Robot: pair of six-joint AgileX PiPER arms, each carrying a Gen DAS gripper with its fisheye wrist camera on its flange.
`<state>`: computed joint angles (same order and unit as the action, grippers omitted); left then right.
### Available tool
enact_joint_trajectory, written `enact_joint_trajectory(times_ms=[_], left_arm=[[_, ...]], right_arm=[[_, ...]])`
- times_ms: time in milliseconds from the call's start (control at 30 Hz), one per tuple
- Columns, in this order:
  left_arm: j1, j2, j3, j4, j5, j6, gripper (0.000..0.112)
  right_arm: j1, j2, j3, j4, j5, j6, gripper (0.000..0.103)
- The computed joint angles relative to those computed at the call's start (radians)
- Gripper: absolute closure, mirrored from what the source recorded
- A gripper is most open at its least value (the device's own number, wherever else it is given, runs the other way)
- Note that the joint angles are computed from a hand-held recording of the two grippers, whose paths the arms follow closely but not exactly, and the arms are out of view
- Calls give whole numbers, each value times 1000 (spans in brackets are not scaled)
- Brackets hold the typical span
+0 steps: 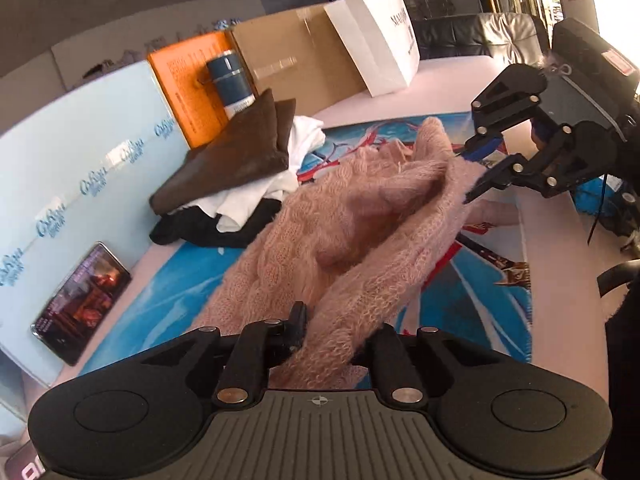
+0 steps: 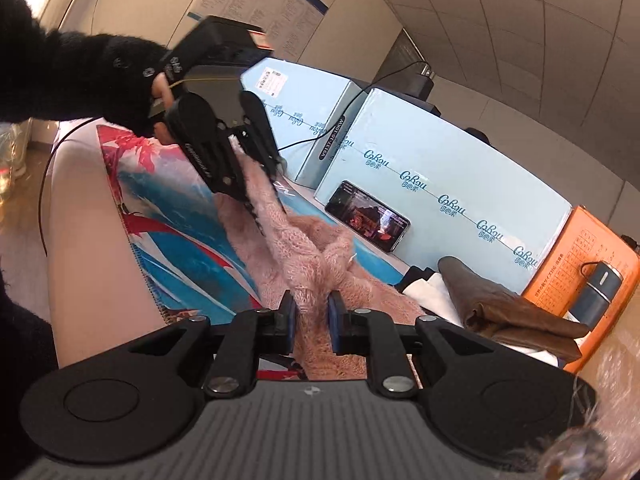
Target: Fold clothes
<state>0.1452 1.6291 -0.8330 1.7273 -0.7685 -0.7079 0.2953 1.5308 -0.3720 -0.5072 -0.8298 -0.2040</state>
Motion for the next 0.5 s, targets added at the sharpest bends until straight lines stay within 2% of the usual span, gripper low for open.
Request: enact_joint_trajectory(times_ms=[100,167,267,333,367,433,467,500], left_arm=[[54,-126,187,-130,-29,165,100],[79,-178,283,-173,-43,235,95],[87,-229,383,-213,-11,295,94],[119,-248,416,-202,-22,281,93],[161,-253,423,-174,-62,258,92],[279,-247,423,-96,-195,209,84],[352,-231,411,-47,-287,184,76],[420,-209,398,-8,-377,166,70]], right_arm=[[-75,-3,9,-121,-70,150,88],[-144,-5,13,-244,-114,281,88],[-213,-20,17,-368,-120,424,87],[-246,-39,23,-436,-108,495,85],[-261,-52,27,-471,-100,530,85],[-327,-72,31,-585,-135,624,73],[-381,-75,37,-640,-192,666,68],[-443,-70,41,-689,-265,701,56]])
